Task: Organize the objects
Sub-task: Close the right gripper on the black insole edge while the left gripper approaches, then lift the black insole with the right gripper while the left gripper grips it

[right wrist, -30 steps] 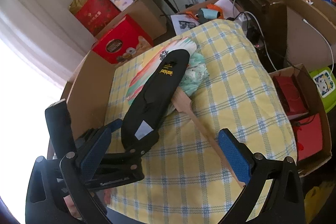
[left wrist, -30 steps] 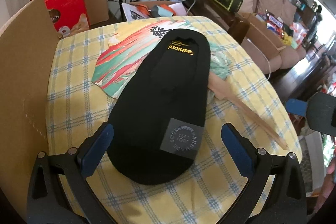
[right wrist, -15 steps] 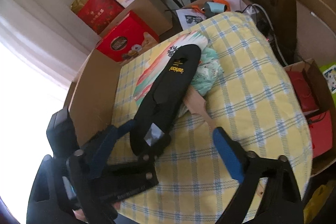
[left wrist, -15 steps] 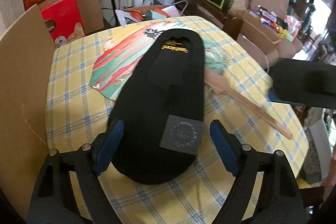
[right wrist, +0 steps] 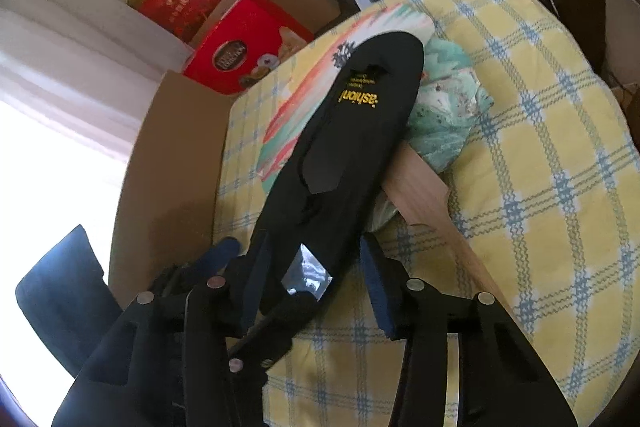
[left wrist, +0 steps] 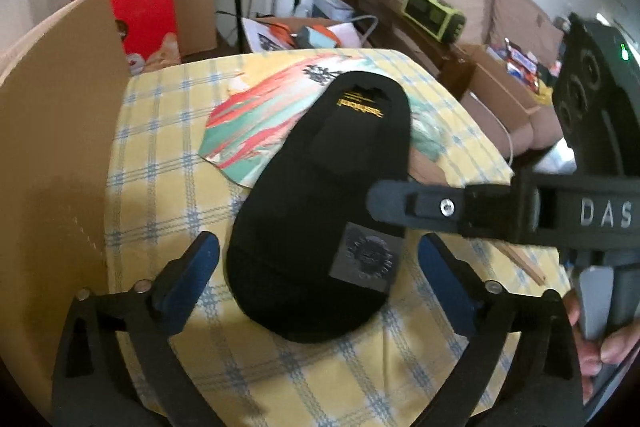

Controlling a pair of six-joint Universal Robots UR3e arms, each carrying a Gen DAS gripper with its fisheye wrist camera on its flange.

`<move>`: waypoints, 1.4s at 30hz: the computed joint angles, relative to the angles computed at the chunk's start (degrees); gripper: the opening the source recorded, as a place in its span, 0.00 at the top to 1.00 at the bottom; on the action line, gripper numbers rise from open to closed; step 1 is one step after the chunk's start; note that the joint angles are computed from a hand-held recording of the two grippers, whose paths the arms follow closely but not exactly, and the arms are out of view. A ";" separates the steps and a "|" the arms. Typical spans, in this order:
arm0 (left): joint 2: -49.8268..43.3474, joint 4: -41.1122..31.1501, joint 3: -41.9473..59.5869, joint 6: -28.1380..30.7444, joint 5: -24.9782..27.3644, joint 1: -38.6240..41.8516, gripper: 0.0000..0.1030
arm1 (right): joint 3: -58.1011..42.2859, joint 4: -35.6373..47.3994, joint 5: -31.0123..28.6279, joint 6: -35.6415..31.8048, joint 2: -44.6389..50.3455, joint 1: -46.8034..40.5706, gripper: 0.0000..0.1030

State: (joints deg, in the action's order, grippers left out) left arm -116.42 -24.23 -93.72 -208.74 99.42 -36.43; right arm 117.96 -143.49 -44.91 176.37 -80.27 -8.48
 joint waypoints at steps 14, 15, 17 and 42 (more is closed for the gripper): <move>-0.65 2.53 -1.81 2.60 -8.03 0.72 0.02 | 1.78 7.02 5.66 -6.62 -4.18 -3.04 0.70; -0.34 2.86 -2.18 2.34 -9.11 0.79 0.02 | 1.97 8.25 5.80 -7.57 -5.19 -3.34 0.72; 0.02 3.68 -2.70 1.89 -11.55 0.94 0.04 | 2.04 9.72 4.93 -8.66 -6.74 -3.48 0.74; 4.32 16.27 -14.62 -8.62 -30.47 8.46 0.07 | 9.98 49.54 11.27 -36.41 -25.27 -22.98 0.93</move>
